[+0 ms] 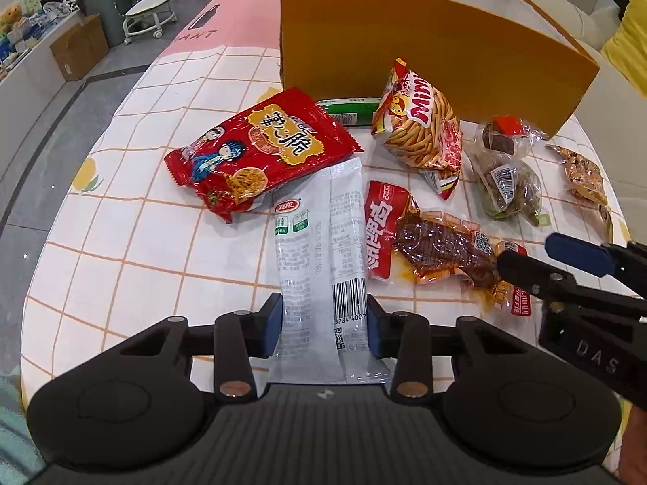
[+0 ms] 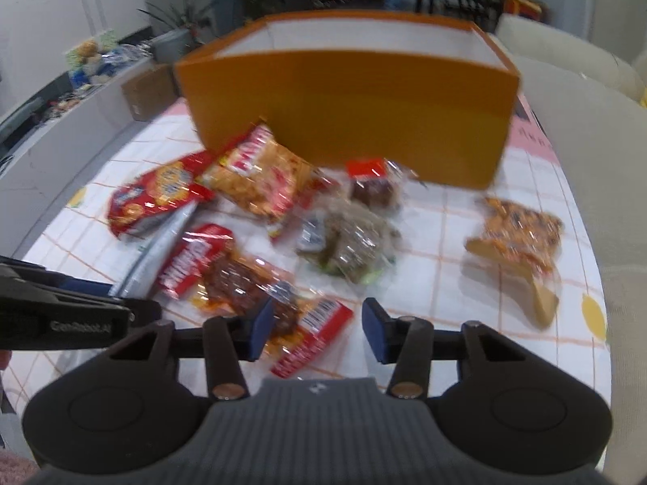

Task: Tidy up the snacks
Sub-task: 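Grasp the white milk-stick packet with the left tool while the right tool grasps the red meat pack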

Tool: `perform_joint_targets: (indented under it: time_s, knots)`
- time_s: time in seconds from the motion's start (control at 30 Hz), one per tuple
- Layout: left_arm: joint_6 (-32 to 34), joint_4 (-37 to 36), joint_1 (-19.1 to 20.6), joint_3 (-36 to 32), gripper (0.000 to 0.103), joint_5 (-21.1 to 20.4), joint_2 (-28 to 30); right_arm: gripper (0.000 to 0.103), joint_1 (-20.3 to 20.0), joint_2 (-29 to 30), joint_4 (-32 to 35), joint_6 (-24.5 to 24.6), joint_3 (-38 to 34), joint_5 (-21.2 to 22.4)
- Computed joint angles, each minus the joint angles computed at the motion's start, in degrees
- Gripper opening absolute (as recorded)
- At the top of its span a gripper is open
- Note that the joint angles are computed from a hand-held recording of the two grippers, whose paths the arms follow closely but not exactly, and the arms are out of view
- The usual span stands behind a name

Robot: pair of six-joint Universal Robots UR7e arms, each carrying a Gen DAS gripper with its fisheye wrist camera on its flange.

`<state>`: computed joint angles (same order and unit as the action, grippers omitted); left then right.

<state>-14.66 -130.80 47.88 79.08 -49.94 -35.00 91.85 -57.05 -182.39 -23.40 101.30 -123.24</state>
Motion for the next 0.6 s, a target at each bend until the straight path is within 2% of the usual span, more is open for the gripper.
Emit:
perform_joint_targets:
  time_s: [0.13, 0.27, 0.33, 0.5, 0.53, 0.6]
  knots:
    - [0.59, -1.38, -0.10, 0.44, 0.044, -0.17, -0.57, 0.052, -0.01, 0.01, -0.13, -3.87, 0.52, 4.07]
    - [0.16, -0.76, 0.10, 0.10, 0.043, -0.64, -0.52, 0.056, 0.02, 1.00, 0.90, -7.66, -0.02, 5.44]
    - [-0.92, 0.54, 0.34, -0.28, 0.043, -0.95, -0.54, 0.061, 0.20, 2.09, 0.90, -9.60, -0.67, 4.75]
    - [-1.97, 1.31, 0.62, -0.38, 0.043, -1.32, -0.74, 0.061, 0.34, 4.46, 0.11, -13.00, -1.86, 1.67]
    - [-2.06, 1.39, 0.62, -0.48, 0.043, -1.36, -0.69, 0.060, 0.43, 4.80, -1.16, -14.75, -1.60, 1.25]
    - [-2.02, 1.53, 0.56, -0.62, 0.043, -1.42, -0.55, 0.038, 0.55, 4.98, -2.11, -16.07, -1.41, 0.95]
